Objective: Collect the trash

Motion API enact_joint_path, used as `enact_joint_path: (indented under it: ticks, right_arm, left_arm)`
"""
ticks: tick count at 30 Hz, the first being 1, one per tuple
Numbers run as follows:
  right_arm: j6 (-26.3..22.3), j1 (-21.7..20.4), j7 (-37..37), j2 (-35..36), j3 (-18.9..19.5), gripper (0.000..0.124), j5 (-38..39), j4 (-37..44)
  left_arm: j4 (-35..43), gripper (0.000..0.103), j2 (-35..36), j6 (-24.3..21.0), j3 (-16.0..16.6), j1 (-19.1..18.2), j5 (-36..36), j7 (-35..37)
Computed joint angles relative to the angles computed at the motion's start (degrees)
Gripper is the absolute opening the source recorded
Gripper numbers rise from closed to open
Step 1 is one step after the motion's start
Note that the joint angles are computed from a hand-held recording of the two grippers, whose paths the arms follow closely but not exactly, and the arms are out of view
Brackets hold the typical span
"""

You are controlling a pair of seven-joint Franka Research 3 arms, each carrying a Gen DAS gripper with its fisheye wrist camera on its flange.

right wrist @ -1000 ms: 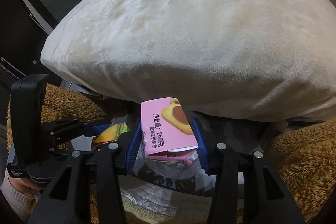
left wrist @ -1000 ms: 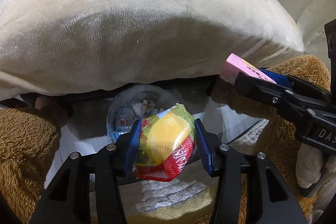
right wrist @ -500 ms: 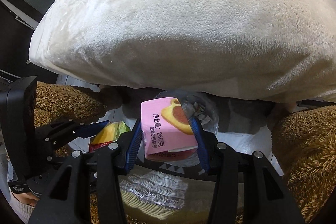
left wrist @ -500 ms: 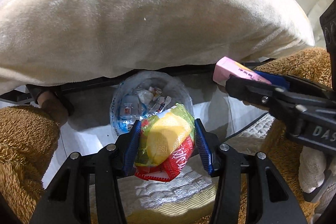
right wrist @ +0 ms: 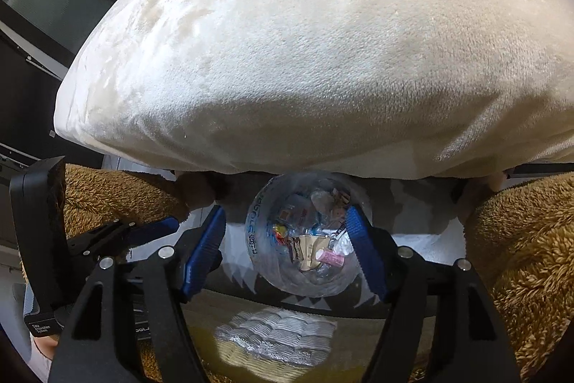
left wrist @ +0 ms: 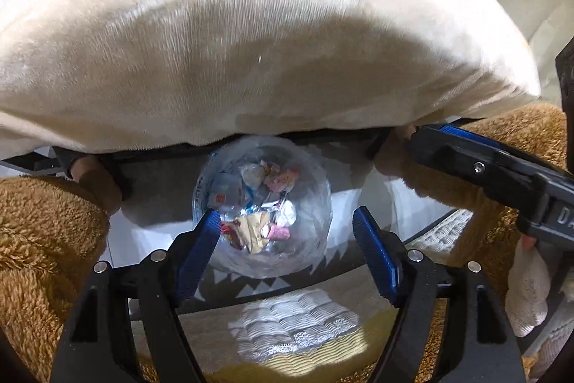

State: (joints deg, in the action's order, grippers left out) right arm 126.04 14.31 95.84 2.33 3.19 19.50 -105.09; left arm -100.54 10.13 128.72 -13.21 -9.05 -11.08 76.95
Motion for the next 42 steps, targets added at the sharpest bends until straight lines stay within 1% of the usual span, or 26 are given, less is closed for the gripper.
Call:
enact_joint_path:
  ticks: [4,6,9,11,13,14,15,17,18,19,22,25,26,27,28,29,31,32,33,35,39,41,42]
  right_arm:
    - [4.51,-0.27,-2.73,-2.62,-0.17,0.069,2.09,-2.70]
    - [7.89,-0.24,-3.98,-4.37,-0.11,0.069,2.03,-4.37]
    - [16.18,-0.19,-3.42,-7.52,0.49,0.069,-3.14,-7.64]
    - [20.39,-0.41,-2.82,-8.83,0.85,0.069,-6.66,-8.73]
    - [23.67,-0.72,-2.84,-9.54,0.91,0.069,-8.82,-9.16]
    - [25.15,-1.05,-2.15,-9.71,1.08,0.069,-10.50,-9.17]
    - [26.09,-1.38,-1.42,-9.57,1.26,0.069,-12.24,-8.70]
    - [28.03,-1.75,-1.04,-9.26,1.40,0.069,-14.77,-7.79]
    - [29.18,-2.07,-0.45,-9.03,1.53,0.069,-16.58,-7.32]
    - [29.94,-2.36,-0.33,-8.71,1.44,0.069,-17.90,-6.57]
    - [30.97,-2.73,-1.10,-7.81,0.88,0.070,-19.30,-4.04]
    - [32.02,-2.91,-2.28,-6.70,0.35,0.072,-19.27,-1.82]
    - [32.45,-3.07,-2.10,-6.25,0.27,0.073,-19.98,-1.02]
    - [32.89,-3.13,-2.19,-5.74,0.20,0.073,-20.48,-0.25]
    - [33.14,-3.08,-2.66,-5.25,0.10,0.073,-20.57,0.50]
    - [33.27,-3.00,-3.15,-4.62,0.00,0.075,-20.60,1.34]
    - [33.86,-2.87,-3.91,-3.57,-0.24,0.081,-21.03,2.71]
    - [34.34,-2.73,-4.85,-3.03,-0.36,0.088,-20.61,3.22]
    - [34.87,-2.55,-6.03,-2.40,-0.43,0.098,-19.81,3.71]
    - [36.45,-2.24,-7.57,-1.14,-0.62,0.099,-19.02,4.28]
    - [37.52,-1.61,-7.73,1.68,-1.34,0.099,-20.78,5.22]
    - [39.15,-1.26,-6.80,2.41,-1.98,0.099,-21.71,4.37]
    - [38.53,-0.98,-5.37,2.90,-2.48,0.099,-22.95,4.61]
  left_arm:
    - [-2.54,0.075,-2.59,4.82,0.10,0.00,-0.02,0.56]
    - [-4.14,0.075,-4.31,8.10,0.25,0.01,-0.24,1.24]
    - [-6.12,0.075,-6.62,12.99,0.88,-0.05,0.63,0.72]
    - [-6.85,0.075,-7.73,15.77,1.34,0.09,0.88,0.71]
    - [-7.17,0.075,-8.72,18.44,1.71,0.28,0.10,2.13]
    - [-7.28,0.075,-9.20,20.26,1.85,0.41,-1.38,4.22]
    - [-7.58,0.076,-9.79,22.26,2.00,0.44,-1.90,5.57]
    - [-7.41,0.082,-10.35,25.19,2.39,0.45,-1.02,6.19]
    - [-7.33,0.082,-10.56,26.60,2.57,0.49,-0.67,6.61]
    - [-7.04,0.082,-10.61,27.50,2.76,0.55,-0.27,6.98]
    - [-5.18,0.082,-10.19,28.34,3.18,0.81,0.51,8.08]
    - [-2.54,0.082,-8.46,29.55,3.21,1.14,4.37,6.94]
    - [-1.81,0.085,-7.95,29.85,3.21,1.39,4.59,7.37]
    - [-1.45,0.091,-7.79,30.38,3.25,1.84,3.91,8.61]
    - [-1.12,0.093,-7.48,31.12,3.21,2.10,3.77,9.15]
    - [-0.57,0.096,-7.01,31.91,3.19,2.28,4.22,9.13]
    - [0.32,0.096,-6.06,33.02,3.00,2.62,4.89,9.04]
    - [1.00,0.096,-5.47,33.09,2.73,2.98,3.99,10.21]
    - [1.84,0.096,-4.80,33.05,2.50,3.22,3.63,10.89]
    - [2.96,0.096,-3.46,33.89,2.10,3.59,3.73,11.90]
    - [4.12,0.096,-1.23,36.13,0.86,4.54,2.82,13.76]
    - [4.10,0.096,-0.62,36.91,0.42,4.91,2.56,13.73]
    - [4.10,0.097,-0.35,37.35,0.14,5.13,2.33,13.92]
